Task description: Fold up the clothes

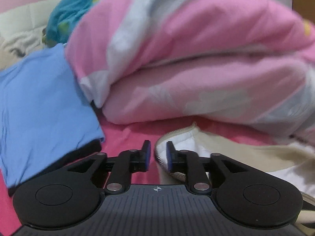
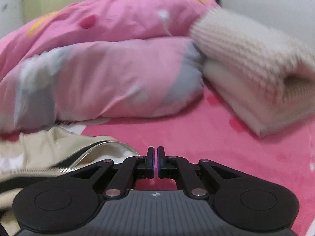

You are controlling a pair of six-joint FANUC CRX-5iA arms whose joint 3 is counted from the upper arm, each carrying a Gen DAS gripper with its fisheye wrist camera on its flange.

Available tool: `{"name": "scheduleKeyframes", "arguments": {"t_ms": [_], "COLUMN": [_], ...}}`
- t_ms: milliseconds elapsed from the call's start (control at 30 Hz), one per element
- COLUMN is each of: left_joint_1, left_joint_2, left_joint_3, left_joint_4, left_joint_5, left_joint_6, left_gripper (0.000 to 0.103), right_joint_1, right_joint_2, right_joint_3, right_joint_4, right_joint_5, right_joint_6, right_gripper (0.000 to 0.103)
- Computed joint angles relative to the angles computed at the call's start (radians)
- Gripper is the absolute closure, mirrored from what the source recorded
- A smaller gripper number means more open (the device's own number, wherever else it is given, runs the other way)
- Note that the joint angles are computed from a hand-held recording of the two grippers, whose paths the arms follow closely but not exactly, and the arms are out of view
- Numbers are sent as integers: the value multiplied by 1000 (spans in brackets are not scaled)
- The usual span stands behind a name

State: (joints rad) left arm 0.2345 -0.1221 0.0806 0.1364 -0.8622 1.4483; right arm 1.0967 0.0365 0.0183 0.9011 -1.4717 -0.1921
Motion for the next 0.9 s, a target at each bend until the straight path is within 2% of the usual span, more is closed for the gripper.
{"name": "scheduleKeyframes", "arguments": {"t_ms": [67, 133, 200, 267, 333, 400, 467, 500, 567, 700, 800, 900], "left_joint_1": [54, 107, 149, 168, 171, 146, 86, 42, -48, -189, -211, -217], "left_joint_2": [-88, -183, -276, -345, -369, -361, -333, -321, -295, -258, -235, -216], "left_joint_3": [-95, -198, -300, -374, -408, -412, -408, -404, -388, -355, -342, -334], "left_joint_4": [97, 222, 393, 565, 689, 744, 737, 701, 603, 388, 352, 335], "left_joint_5": [78, 158, 190, 147, 27, -109, -189, -191, -158, -47, -15, 1], "left_joint_6": [-52, -151, -320, -487, -606, -660, -673, -672, -668, -614, -570, -552], "left_gripper": [55, 46, 42, 34, 33, 32, 30, 30, 30, 31, 32, 39], "right_joint_1": [19, 51, 86, 117, 141, 152, 160, 167, 179, 183, 164, 135], "right_joint_2": [-75, -147, -191, -212, -223, -224, -203, -183, -132, -20, 19, 34], "right_joint_3": [-83, -177, -251, -293, -314, -316, -287, -259, -185, -14, 31, 36], "right_joint_4": [50, 150, 262, 343, 394, 404, 363, 325, 234, 61, 6, -36], "right_joint_5": [59, 100, 108, 137, 202, 313, 391, 406, 400, 307, 301, 324], "right_joint_6": [-164, -340, -461, -494, -487, -438, -352, -293, -154, 152, 246, 304], "right_gripper": [95, 84, 75, 71, 62, 47, 35, 32, 31, 29, 29, 30]}}
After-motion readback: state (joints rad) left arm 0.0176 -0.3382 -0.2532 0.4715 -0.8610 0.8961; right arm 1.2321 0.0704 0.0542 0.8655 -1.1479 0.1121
